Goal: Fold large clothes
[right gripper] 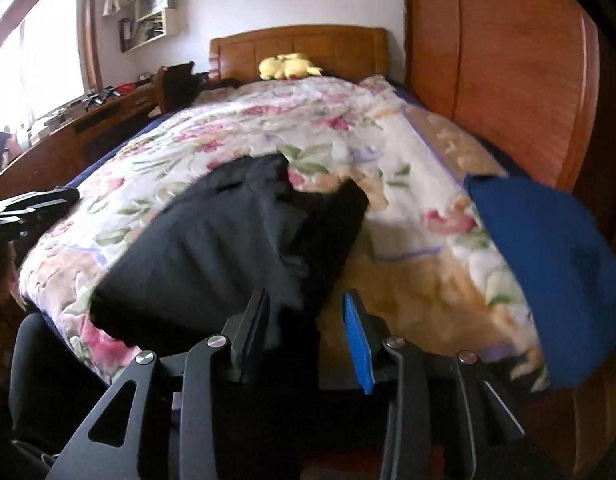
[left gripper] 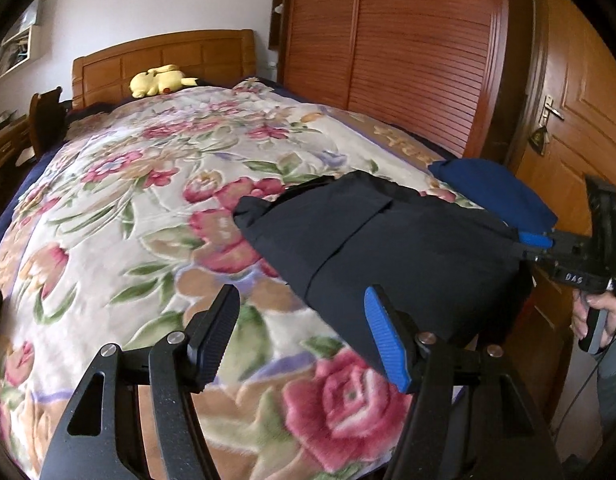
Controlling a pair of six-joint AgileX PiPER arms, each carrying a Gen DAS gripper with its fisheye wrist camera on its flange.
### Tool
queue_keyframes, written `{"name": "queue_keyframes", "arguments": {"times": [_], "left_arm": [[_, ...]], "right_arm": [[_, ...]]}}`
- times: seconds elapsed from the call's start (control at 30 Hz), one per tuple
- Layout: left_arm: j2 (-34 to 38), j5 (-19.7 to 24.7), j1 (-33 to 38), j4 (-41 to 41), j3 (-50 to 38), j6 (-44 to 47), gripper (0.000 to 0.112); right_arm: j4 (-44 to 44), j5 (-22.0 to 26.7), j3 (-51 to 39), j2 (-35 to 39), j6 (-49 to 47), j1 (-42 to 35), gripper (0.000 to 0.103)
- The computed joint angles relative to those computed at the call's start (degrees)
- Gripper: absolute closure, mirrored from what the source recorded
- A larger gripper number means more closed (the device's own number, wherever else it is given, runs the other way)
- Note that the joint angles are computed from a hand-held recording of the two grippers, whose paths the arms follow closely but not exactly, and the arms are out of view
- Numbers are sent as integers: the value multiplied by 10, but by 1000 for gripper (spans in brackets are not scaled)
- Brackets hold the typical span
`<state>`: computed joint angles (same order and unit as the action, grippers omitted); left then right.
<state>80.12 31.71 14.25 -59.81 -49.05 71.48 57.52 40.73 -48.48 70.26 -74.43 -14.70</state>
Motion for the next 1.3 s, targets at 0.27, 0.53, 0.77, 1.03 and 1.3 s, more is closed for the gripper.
{"name": "queue_keyframes", "arguments": {"times": [0.27, 0.53, 0.77, 1.03, 1.3], "left_arm": [[11, -25, -33, 23, 3, -30, 46], [17, -30, -29, 20, 8, -27, 46], [56, -48, -45, 0, -10, -3, 46], [179, -73, -80, 8, -121, -30, 46], [286, -77, -95, 83, -238, -119, 46]], "right_arm": [[4, 15, -10, -51, 12, 60, 64], [0, 32, -6, -3, -50, 42, 64], [-23, 19, 0, 77, -66, -33, 64], [24, 10, 22, 65, -84, -76, 54], [72, -8, 33, 95, -122, -92, 40]]}}
